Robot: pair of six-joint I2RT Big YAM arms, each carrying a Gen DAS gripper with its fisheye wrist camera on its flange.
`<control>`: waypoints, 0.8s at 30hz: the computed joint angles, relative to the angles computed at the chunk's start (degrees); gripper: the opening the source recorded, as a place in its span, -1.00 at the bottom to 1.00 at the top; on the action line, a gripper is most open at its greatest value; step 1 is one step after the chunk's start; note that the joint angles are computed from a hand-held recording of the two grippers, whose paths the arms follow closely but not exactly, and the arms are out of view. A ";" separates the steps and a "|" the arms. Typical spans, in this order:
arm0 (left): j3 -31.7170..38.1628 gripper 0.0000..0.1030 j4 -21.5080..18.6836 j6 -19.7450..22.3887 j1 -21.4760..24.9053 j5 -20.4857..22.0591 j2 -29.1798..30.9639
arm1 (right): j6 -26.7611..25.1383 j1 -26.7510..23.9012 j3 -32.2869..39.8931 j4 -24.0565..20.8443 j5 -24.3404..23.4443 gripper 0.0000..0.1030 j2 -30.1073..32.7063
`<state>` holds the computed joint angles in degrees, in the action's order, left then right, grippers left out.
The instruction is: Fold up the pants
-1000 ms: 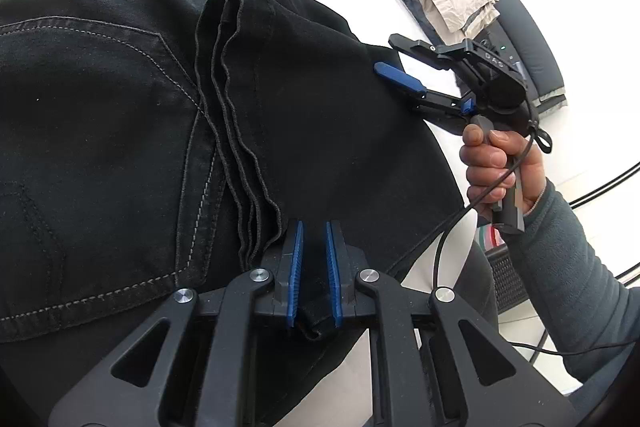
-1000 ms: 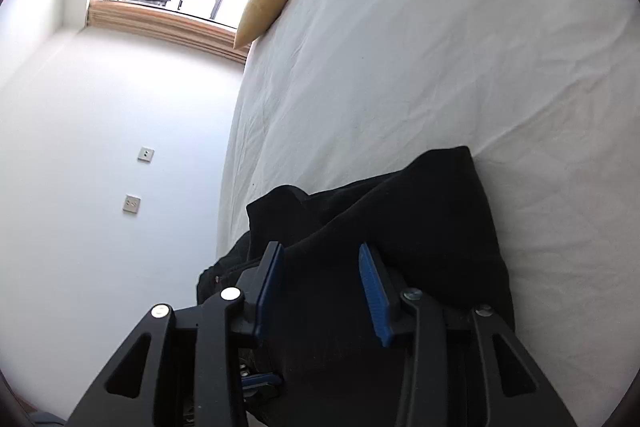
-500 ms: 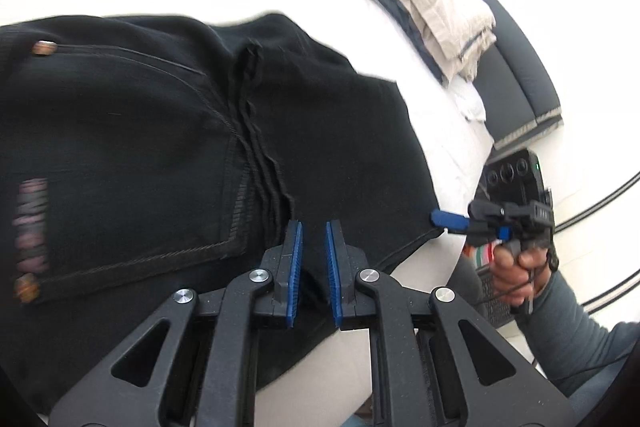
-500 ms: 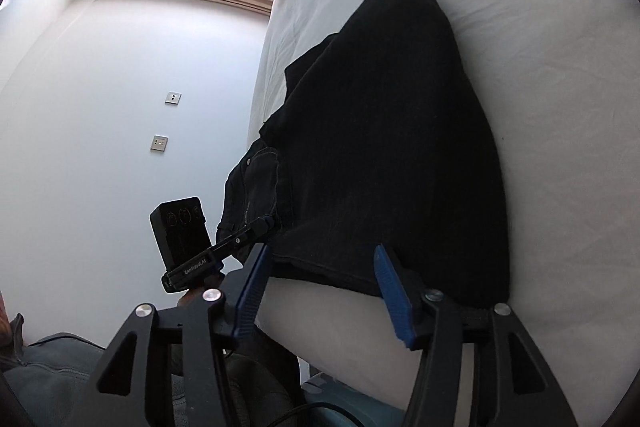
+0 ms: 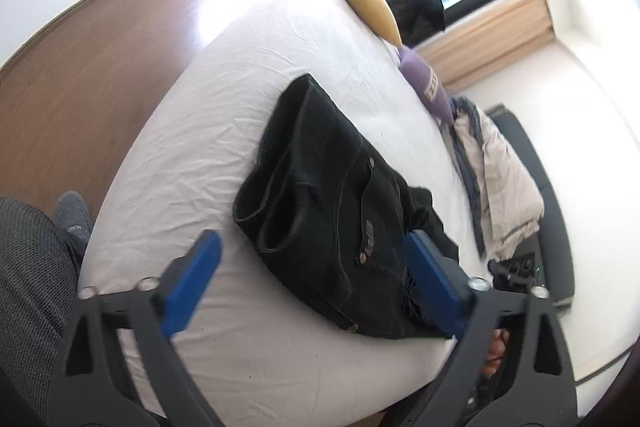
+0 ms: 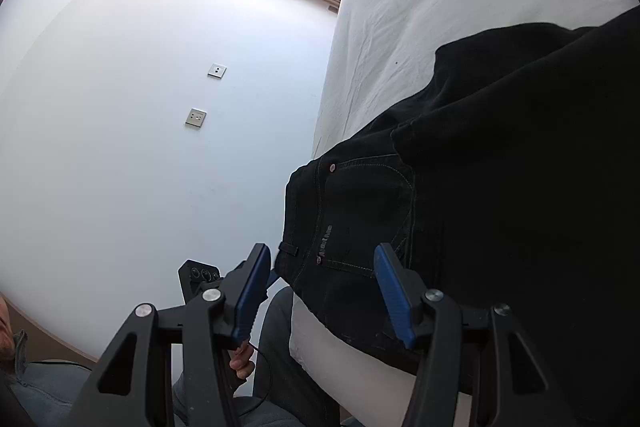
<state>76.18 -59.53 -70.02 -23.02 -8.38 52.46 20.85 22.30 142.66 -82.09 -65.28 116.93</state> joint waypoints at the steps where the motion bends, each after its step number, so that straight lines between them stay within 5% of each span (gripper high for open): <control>1: -1.11 1.00 1.18 -1.03 0.87 1.70 -0.79 | 0.69 0.60 0.68 0.11 0.36 0.14 0.57; 14: -7.63 0.87 13.43 -7.72 2.74 8.57 0.60 | -2.73 1.37 1.14 -5.67 2.29 0.13 2.46; 17: -8.01 0.23 15.55 -8.67 4.27 11.37 1.92 | -3.98 1.48 2.39 -7.85 3.03 0.13 3.59; 19: -8.34 -0.42 16.58 -9.60 4.87 12.42 2.69 | -4.32 1.51 3.28 -8.81 3.27 0.13 4.35; 24: -8.86 -0.68 17.29 -9.79 4.87 11.62 3.37 | -2.82 1.37 2.81 -7.82 3.34 0.12 4.82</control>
<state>67.33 -42.24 -79.82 -18.15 3.24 55.83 18.04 23.68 145.47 -89.90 -61.94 121.75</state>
